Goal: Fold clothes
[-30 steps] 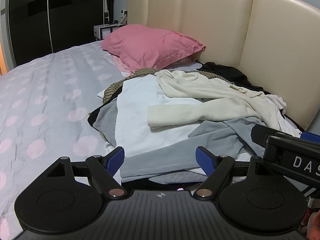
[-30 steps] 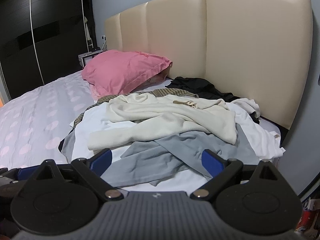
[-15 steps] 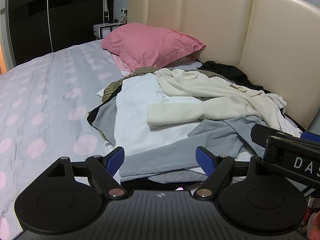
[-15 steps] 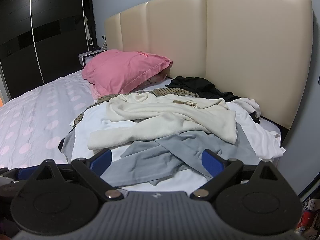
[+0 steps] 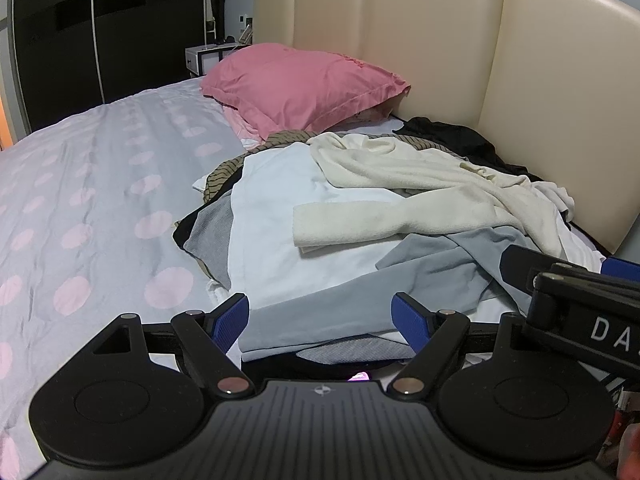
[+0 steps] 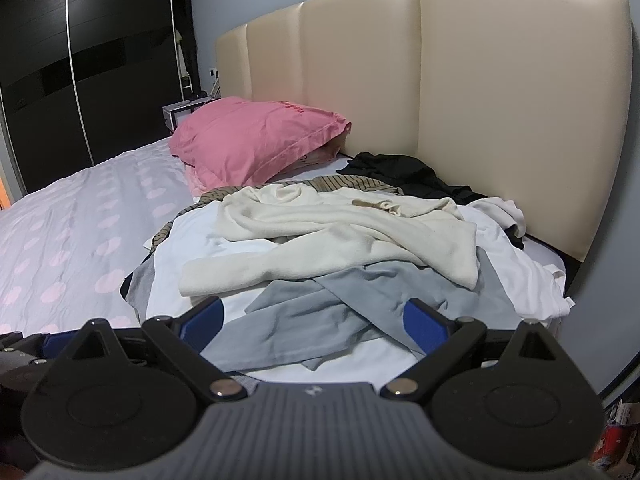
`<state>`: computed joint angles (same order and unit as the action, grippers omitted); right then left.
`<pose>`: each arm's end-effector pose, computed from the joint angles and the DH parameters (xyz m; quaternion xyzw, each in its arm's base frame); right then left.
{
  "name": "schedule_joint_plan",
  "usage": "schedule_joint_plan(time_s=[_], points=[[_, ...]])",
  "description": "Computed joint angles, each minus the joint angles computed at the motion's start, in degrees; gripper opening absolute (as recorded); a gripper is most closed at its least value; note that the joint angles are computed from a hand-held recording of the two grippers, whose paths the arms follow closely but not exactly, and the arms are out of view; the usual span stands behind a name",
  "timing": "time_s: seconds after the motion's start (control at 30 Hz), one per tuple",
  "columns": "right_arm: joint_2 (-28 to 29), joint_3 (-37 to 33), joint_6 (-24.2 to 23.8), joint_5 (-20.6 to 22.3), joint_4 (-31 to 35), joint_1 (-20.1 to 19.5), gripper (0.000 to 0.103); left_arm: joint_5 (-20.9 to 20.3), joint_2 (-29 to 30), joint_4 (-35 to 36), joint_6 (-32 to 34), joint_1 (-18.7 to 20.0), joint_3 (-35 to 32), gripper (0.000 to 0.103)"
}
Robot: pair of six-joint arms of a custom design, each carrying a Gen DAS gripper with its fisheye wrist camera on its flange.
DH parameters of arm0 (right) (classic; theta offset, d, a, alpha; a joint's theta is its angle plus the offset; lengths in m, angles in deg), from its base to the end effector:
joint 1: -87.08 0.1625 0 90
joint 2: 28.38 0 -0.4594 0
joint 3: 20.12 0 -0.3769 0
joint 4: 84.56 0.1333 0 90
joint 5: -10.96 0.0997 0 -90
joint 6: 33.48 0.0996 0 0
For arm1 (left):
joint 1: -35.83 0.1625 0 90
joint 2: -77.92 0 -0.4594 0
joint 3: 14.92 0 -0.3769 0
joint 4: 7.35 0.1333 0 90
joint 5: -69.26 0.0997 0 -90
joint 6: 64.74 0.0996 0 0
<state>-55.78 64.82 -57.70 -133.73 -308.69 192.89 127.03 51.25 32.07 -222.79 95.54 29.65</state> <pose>0.2378 -0.6490 0.1395 -0.0289 -0.7525 0.5225 0.3999 -0.2076 -0.7250 0.1281 0.3358 0.8621 -0.2889 0.2460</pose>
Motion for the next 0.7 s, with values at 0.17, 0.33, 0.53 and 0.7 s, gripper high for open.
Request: schedule_joint_plan(time_s=[0.17, 0.33, 0.53, 0.7], points=[[0.04, -0.11, 0.21, 0.03, 0.37, -0.03, 0.097, 0.02, 0.29, 0.42, -0.06, -0.06, -0.45, 0.078], [0.05, -0.17, 0.42, 0.08, 0.73, -0.07, 0.097, -0.09, 0.45, 0.81, 0.05, -0.07, -0.82, 0.078], [-0.01, -0.01, 0.58, 0.22, 0.93, -0.10, 0.097, -0.21, 0.75, 1.28, 0.28, -0.10, -1.38, 0.078], [-0.23, 0.33, 0.92, 0.47, 1.13, -0.26, 0.097, -0.32, 1.15, 1.75, 0.64, -0.07, -2.07, 0.078]])
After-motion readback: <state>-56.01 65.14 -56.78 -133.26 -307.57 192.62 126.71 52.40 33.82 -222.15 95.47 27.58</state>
